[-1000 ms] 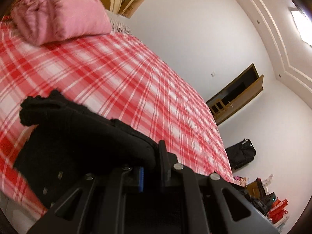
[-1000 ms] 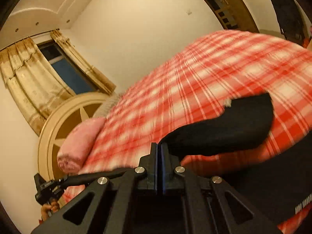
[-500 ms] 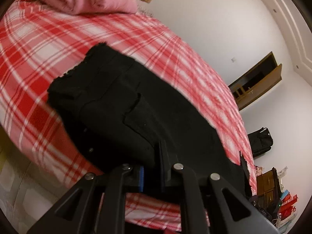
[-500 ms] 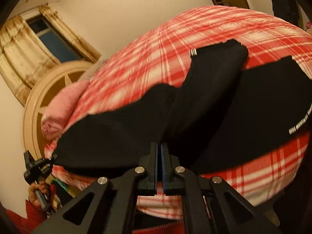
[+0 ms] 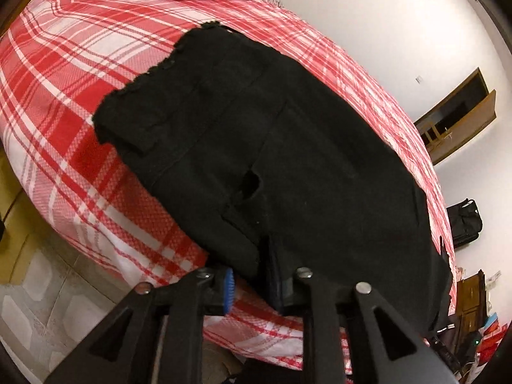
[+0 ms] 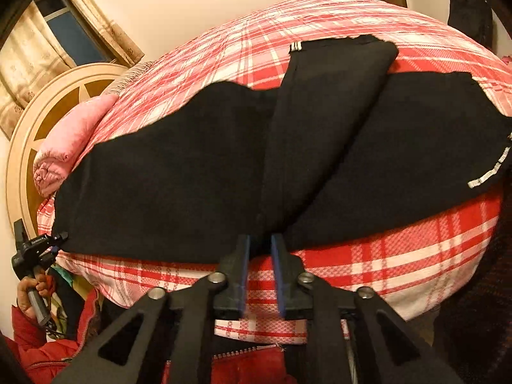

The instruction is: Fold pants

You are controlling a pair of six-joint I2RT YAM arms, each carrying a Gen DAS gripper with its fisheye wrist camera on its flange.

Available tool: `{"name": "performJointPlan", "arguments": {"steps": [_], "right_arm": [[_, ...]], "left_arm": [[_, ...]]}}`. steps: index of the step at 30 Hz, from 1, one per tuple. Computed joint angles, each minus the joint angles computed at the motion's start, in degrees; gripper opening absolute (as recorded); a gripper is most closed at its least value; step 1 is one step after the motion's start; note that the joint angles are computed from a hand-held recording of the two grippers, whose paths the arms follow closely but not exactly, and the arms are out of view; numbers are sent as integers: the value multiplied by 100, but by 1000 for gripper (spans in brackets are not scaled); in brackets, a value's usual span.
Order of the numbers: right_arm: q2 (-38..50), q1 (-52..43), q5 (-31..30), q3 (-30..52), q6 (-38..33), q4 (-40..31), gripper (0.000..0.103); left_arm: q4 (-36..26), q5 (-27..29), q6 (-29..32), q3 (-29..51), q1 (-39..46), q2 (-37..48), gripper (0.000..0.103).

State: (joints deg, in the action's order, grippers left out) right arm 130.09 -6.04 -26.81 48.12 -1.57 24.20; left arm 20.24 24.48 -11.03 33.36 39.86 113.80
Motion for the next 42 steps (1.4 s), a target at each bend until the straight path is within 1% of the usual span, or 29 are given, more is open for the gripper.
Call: {"name": "performJointPlan", "arguments": {"steps": [1, 2, 3, 4, 6, 8, 10, 12, 13, 15, 16, 17, 18, 19, 21, 22, 23, 25, 26, 27, 28, 29, 30, 31, 33, 34, 37, 40, 42], "right_arm": [[-93, -83, -90, -35, 23, -2, 19], [-251, -206, -177, -118, 66, 56, 21], [-367, -302, -213, -164, 115, 106, 27], [-473, -407, -243, -203, 209, 196, 41], [-675, -590, -240, -276, 491, 458, 60], [-821, -681, -232, -215, 706, 664, 62], [-971, -632, -135, 29, 823, 600, 62], [-970, -367, 331, 642, 862, 130, 62], [-916, -272, 390, 849, 835, 13, 62], [-582, 150, 954, 1710, 615, -596, 62], [-239, 462, 1459, 2364, 413, -1035, 62], [0, 648, 1752, 2756, 254, -1301, 62], [289, 838, 2091, 3178, 111, -1531, 62], [683, 1061, 2601, 3741, -8, -1728, 62], [1300, 1251, 3263, 4620, -250, -2106, 62], [1515, 1307, 3561, 4951, -308, -2352, 62], [1949, 1382, 4169, 5571, -353, -2664, 62], [2563, 1290, 4524, 6535, -150, -3267, 62], [2728, 1205, 4394, 6801, -18, -3466, 62], [2727, 1112, 4130, 6779, 144, -3449, 61], [2692, 1022, 3889, 6684, 249, -3348, 56], [2643, 931, 3573, 6610, 262, -3318, 47], [2571, 852, 3238, 6518, 233, -3289, 23], [2526, 834, 3203, 6456, 212, -3252, 4], [2217, 717, 2915, 6051, 355, -3087, 4], [1998, 589, 2602, 5735, 543, -2897, 4], [1166, 95, 1618, 4429, 1114, -1922, 4], [263, -692, 554, 2856, 1678, -690, 4], [-100, -1065, 311, 2178, 1850, -243, 4]], "left_arm": [[-157, -218, -1, -1, 33, -169, 33], [-245, -517, -28, -47, 55, -337, 48], [-331, -932, -70, -107, 88, -550, 63], [-355, -1213, -104, -173, 143, -717, 66], [-360, -1621, -254, -317, 376, -1133, 67], [-118, -1852, -459, -530, 473, -1507, 67], [-31, -2029, -426, -636, 255, -1822, 66], [-55, -2135, -368, -598, -128, -1927, 66], [20, -2146, -348, -539, -366, -1866, 66], [232, -2259, -338, -317, -866, -1543, 68], [258, -2356, -343, -192, -1058, -1374, 68], [305, -2452, -428, -70, -1240, -1181, 68], [431, -2505, -541, 36, -1376, -949, 68], [513, -2606, -671, 147, -1485, -713, 68], [502, -2765, -792, 353, -1625, -351, 68], [508, -2803, -820, 396, -1645, -237, 68], [522, -2917, -858, 436, -1692, -116, 68], [583, -3140, -849, 401, -1815, -26, 68], [679, -3245, -802, 367, -1852, 12, 70], [733, -3321, -801, 334, -1903, 19, 74], [722, -3377, -835, 366, -1971, 58, 76], [722, -3400, -856, 386, -1996, 92, 78], [736, -3412, -865, 391, -1994, 109, 81], [747, -3409, -865, 431, -1976, 161, 82], [750, -3475, -866, 467, -2015, 210, 85], [751, -3511, -871, 495, -2044, 246, 86], [769, -3474, -862, 482, -2027, 260, 87], [719, -3394, -844, 506, -1983, 259, 87], [753, -3413, -840, 491, -1994, 267, 88]]}}
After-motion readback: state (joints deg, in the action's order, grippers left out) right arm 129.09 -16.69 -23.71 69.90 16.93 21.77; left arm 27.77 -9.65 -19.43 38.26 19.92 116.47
